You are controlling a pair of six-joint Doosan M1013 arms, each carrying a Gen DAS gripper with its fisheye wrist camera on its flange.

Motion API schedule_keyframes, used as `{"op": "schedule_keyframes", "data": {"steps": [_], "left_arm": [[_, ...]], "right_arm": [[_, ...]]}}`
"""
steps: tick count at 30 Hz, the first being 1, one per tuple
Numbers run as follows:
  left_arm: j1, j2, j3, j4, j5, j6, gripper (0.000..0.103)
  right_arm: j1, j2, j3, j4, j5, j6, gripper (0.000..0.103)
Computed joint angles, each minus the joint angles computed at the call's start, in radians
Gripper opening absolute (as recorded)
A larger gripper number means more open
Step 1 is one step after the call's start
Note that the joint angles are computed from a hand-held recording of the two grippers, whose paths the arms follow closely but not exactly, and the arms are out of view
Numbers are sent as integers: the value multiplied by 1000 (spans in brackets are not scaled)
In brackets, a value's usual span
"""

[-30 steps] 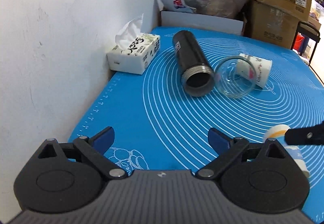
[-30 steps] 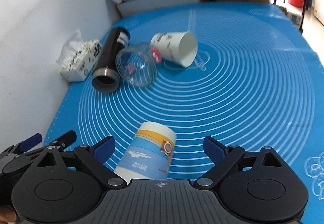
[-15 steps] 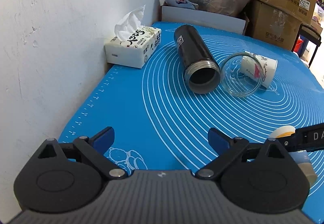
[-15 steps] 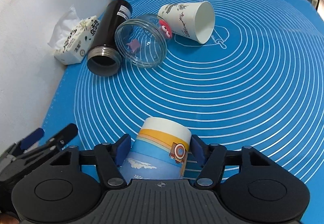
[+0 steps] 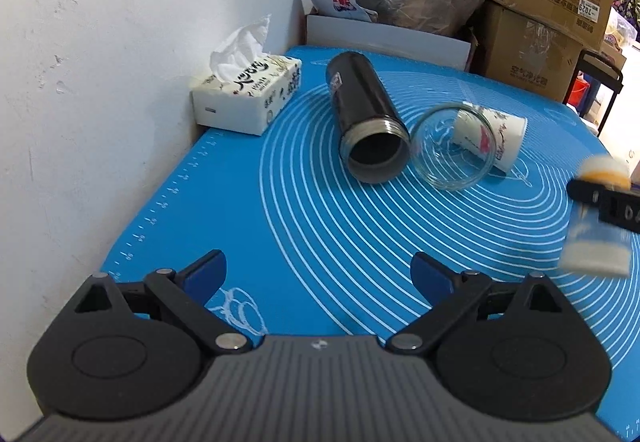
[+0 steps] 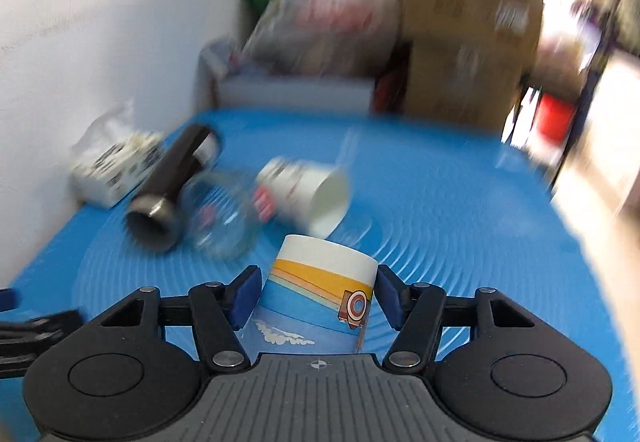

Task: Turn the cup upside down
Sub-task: 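Grasp the blue-banded cup with the right gripper and rotate it upright, then set the cup upright on the mat and open the right gripper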

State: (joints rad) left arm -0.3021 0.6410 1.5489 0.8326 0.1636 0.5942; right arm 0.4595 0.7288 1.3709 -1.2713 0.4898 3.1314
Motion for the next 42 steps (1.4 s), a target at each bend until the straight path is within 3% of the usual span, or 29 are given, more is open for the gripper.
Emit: {"op": "schedule_keyframes", "data": {"steps": [4,10,13,18,20,22,27,34,42], "left_arm": [[-8,4,-2,30,6,-26,98],[-13,2,6,30,-6,-25,98],[-14,-1,13,43,-10,-45,98],[-13,-6,22,-103,-20,92,98],[-17,-11,29,-64,-21,59,98],[-20,-15,36,-30,-27,31,98],[-27,-28,52,28,-40,-21,98],[-40,-60,94,281,-67,-252,98],[-66,-104,160,792,-78,-752,98]], "right_arm": [[14,25,15,-252,119,184,59],[31,57,19,-358,213,185,59],[42,54,30,-371,229,171,57],[53,32,52,-285,205,122,55],[50,25,56,-243,189,113,55],[47,18,62,-218,179,121,63],[51,4,92,-258,182,166,69],[52,-50,156,-267,137,203,93],[62,-152,278,-264,92,290,97]]}}
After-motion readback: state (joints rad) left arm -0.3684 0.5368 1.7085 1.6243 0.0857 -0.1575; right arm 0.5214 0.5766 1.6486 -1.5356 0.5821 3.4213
